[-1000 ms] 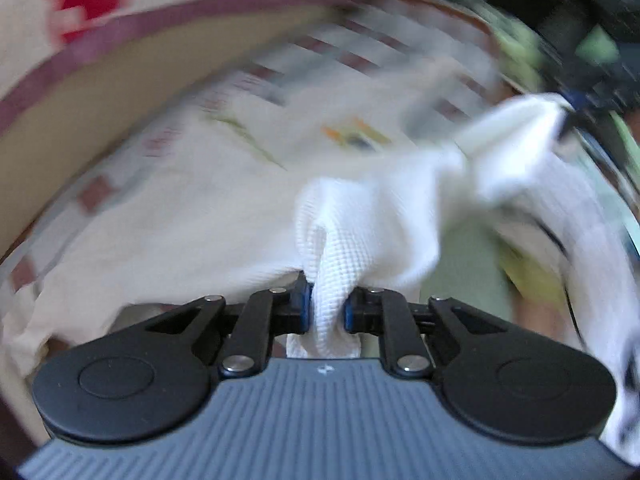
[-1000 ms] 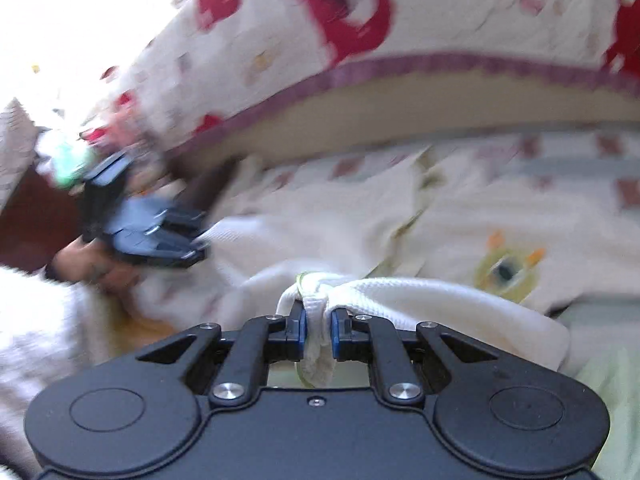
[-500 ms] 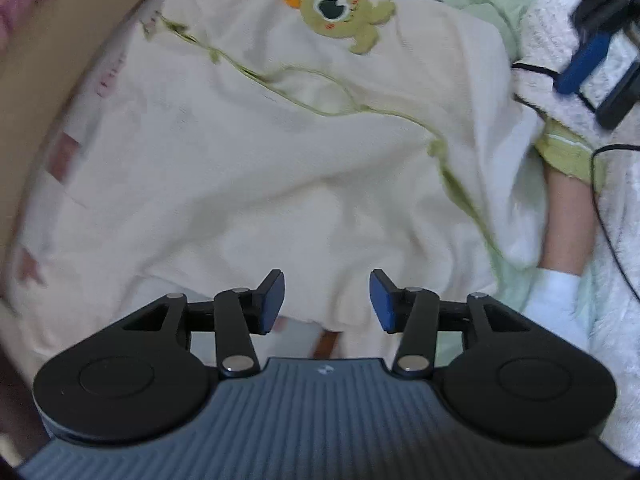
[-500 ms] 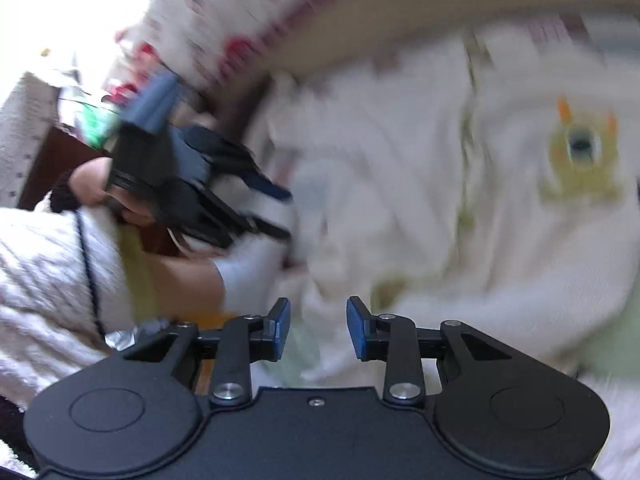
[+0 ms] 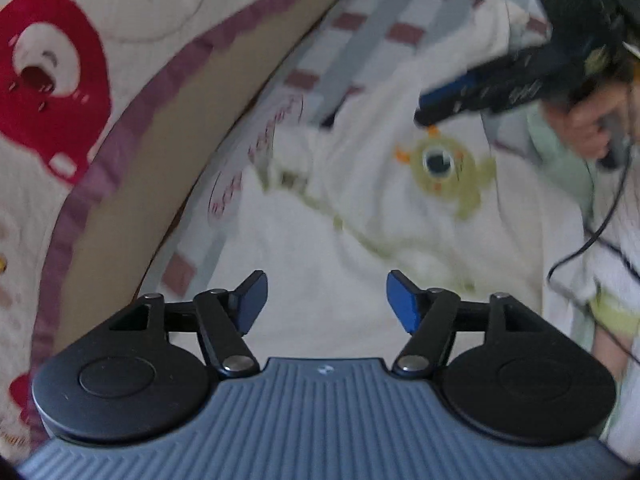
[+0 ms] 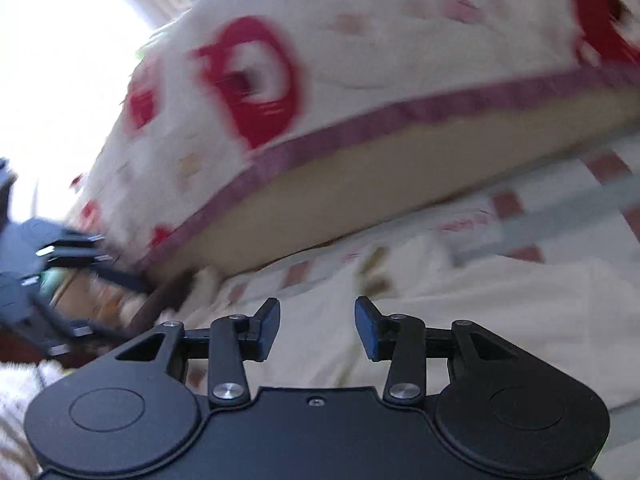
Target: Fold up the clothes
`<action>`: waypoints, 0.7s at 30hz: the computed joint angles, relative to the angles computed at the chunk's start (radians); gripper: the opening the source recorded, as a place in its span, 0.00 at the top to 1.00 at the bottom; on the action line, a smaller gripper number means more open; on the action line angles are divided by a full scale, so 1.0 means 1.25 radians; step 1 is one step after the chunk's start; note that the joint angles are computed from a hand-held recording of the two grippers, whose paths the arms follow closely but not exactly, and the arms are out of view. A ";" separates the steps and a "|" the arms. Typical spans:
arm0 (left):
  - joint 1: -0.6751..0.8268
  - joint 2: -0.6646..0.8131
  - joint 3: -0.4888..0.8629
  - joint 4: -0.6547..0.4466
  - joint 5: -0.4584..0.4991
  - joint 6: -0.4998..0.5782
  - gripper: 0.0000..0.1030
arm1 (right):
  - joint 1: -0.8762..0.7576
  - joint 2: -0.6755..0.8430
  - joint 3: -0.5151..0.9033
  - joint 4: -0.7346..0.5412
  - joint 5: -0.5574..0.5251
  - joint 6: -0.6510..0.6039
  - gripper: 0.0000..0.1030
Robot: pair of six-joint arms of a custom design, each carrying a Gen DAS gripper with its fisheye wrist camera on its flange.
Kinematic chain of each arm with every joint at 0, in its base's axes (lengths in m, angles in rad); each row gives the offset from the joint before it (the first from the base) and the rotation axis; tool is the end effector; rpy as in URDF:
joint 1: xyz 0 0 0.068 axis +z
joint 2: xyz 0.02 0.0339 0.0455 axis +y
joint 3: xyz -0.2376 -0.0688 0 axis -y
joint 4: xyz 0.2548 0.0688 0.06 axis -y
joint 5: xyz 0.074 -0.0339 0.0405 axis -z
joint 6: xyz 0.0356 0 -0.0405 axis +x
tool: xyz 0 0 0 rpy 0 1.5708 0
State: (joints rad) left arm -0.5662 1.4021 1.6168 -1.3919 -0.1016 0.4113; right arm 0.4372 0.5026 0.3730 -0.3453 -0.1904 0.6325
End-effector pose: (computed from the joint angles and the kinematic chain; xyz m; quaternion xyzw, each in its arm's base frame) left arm 0.2199 -0.1355 0.3596 0.4511 0.8694 0.0345 0.1985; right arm 0.1503 0.0777 0.2047 0.0336 0.8505 0.3341 0.4048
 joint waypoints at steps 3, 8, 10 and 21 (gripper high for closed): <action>0.034 0.005 -0.144 0.172 0.003 -0.010 0.36 | -0.067 0.080 -0.051 0.020 0.050 -0.080 0.54; 0.154 0.075 -0.331 0.475 0.020 -0.079 0.36 | -0.189 0.202 -0.081 0.138 0.047 -0.111 0.54; 0.213 0.106 -0.376 0.572 0.040 -0.106 0.36 | -0.213 0.266 -0.076 0.200 0.075 -0.120 0.54; 0.444 0.239 -0.426 0.826 0.038 0.049 0.37 | -0.123 0.526 0.172 0.216 0.215 -0.353 0.32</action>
State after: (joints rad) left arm -0.0106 1.7006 1.0838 -0.3593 -0.0535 0.4720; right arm 0.2830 1.1606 0.5884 -0.0756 0.0781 0.1908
